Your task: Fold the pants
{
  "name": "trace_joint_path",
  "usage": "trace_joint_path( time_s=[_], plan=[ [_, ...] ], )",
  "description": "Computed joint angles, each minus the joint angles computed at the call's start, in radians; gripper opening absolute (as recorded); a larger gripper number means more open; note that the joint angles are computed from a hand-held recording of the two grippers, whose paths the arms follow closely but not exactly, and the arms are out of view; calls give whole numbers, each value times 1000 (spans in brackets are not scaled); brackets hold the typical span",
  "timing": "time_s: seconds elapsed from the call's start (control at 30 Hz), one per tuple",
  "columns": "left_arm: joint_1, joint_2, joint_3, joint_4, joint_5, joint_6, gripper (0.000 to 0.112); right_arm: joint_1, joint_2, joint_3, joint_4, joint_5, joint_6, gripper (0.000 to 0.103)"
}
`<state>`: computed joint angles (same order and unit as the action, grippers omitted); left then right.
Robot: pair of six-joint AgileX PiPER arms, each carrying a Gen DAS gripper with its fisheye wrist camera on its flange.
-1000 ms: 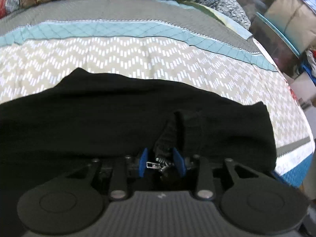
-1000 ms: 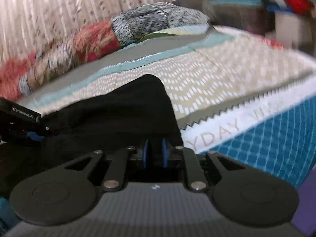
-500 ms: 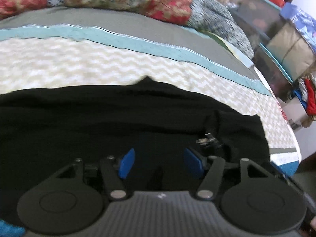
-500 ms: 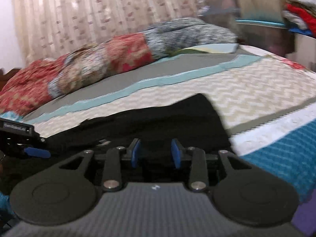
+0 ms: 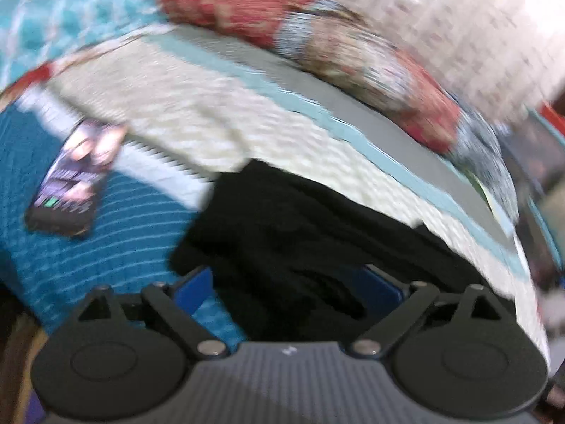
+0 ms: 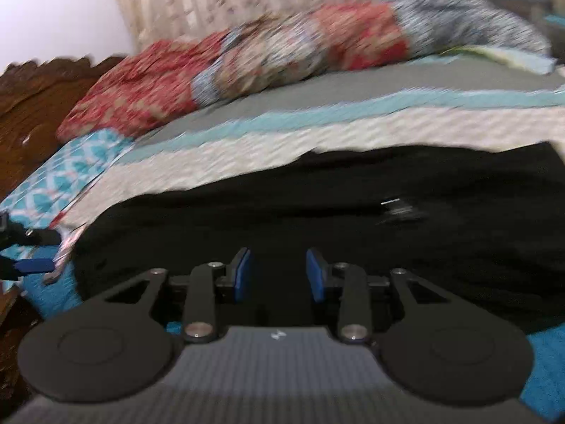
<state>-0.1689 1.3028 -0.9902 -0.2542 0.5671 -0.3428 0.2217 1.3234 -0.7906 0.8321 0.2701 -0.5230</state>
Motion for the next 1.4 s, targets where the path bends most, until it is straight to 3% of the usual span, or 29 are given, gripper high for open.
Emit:
trace_joint_path(
  time_s=[0.07,0.27,0.5,0.57,0.6,0.7,0.9,1.03,1.13,1.27,1.33,1.4],
  plan=[
    [94,12,33,-183,-16,147,97,43,58,-60,20,40,-6,24],
    [255,138,67,-641,-16,533,103,145,229,-278,-93,138,202,16],
    [262,193,87,-794,-46,667,102,172,386,-450,-1,198,282,16],
    [245,194,91,-774,-76,676,79,174,479,-538,-35,312,351,14],
    [236,201,85,-760,-76,681,56,183,524,-553,-32,339,365,10],
    [244,195,95,-852,-60,761,45,176,527,-497,99,297,303,6],
    [133,163,38,-851,-79,828,42,147,505,-459,195,330,256,6],
    [-45,173,-35,-670,-159,771,42,129,464,-405,278,317,179,10],
    [-150,215,-95,-559,-187,720,43,101,375,-295,346,243,111,13],
    [-236,321,-202,-448,-132,661,52,47,245,-166,328,143,90,14],
    [-268,373,-254,-389,-89,606,67,12,183,-105,340,103,71,16],
    [-274,393,-277,-400,-49,594,71,-36,144,-52,402,94,26,18]
  ],
)
